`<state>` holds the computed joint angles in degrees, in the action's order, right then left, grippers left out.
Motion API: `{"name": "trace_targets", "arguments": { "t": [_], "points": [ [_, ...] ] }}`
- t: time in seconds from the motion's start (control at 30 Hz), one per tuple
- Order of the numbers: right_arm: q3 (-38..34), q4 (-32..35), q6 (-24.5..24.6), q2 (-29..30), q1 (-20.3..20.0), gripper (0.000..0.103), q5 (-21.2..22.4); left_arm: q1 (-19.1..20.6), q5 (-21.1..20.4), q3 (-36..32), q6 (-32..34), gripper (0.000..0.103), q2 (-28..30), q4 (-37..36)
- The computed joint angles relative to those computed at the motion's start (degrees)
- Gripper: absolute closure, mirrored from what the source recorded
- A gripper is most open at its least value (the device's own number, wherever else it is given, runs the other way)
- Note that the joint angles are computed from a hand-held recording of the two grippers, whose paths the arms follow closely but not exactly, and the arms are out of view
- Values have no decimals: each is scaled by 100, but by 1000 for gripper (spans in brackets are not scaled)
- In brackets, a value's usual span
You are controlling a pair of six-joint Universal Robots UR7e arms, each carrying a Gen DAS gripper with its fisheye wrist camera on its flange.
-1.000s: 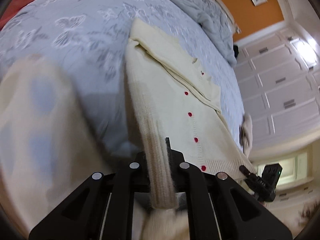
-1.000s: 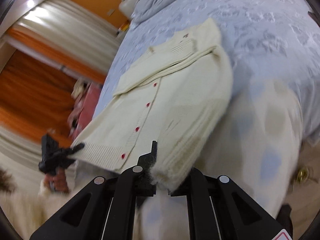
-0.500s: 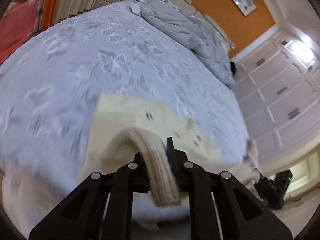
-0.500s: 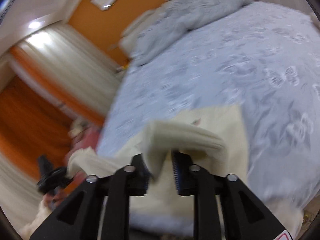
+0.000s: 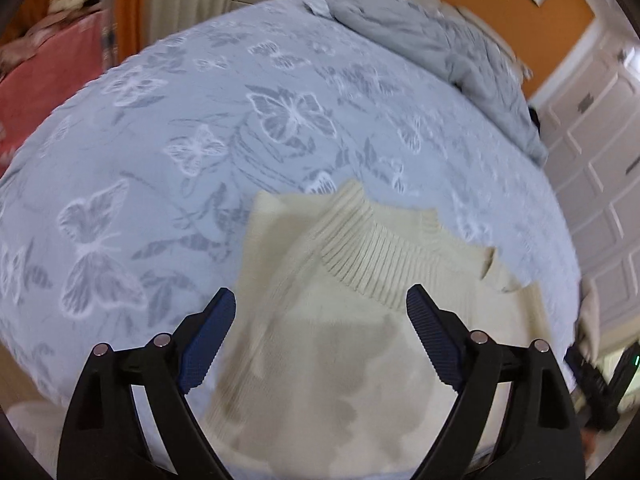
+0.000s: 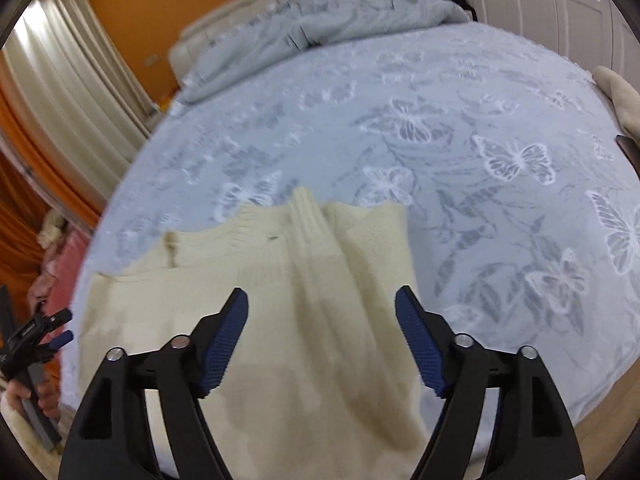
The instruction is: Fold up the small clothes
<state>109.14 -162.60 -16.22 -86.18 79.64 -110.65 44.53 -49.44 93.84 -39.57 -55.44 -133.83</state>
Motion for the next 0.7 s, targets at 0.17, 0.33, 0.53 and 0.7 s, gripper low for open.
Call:
{"name": "trace_targets", "arguments": {
  "t": [0.17, 0.33, 0.53, 0.7],
  "points": [
    [-627, 942, -146, 566, -22, 95, -71, 356, -327, -655, -248, 97, 476, 985],
    [-515, 355, -32, -27, -40, 96, 1184, 243, -259, -679, 75, 97, 308, 316],
    [-1032, 1387, 733, 566, -637, 96, 372, 531, -191, -1094, -211, 96, 691, 1110],
    [-719, 725, 510, 267, -246, 88, 97, 481, 40, -1000, -389, 91, 746, 1223]
  ]
}}
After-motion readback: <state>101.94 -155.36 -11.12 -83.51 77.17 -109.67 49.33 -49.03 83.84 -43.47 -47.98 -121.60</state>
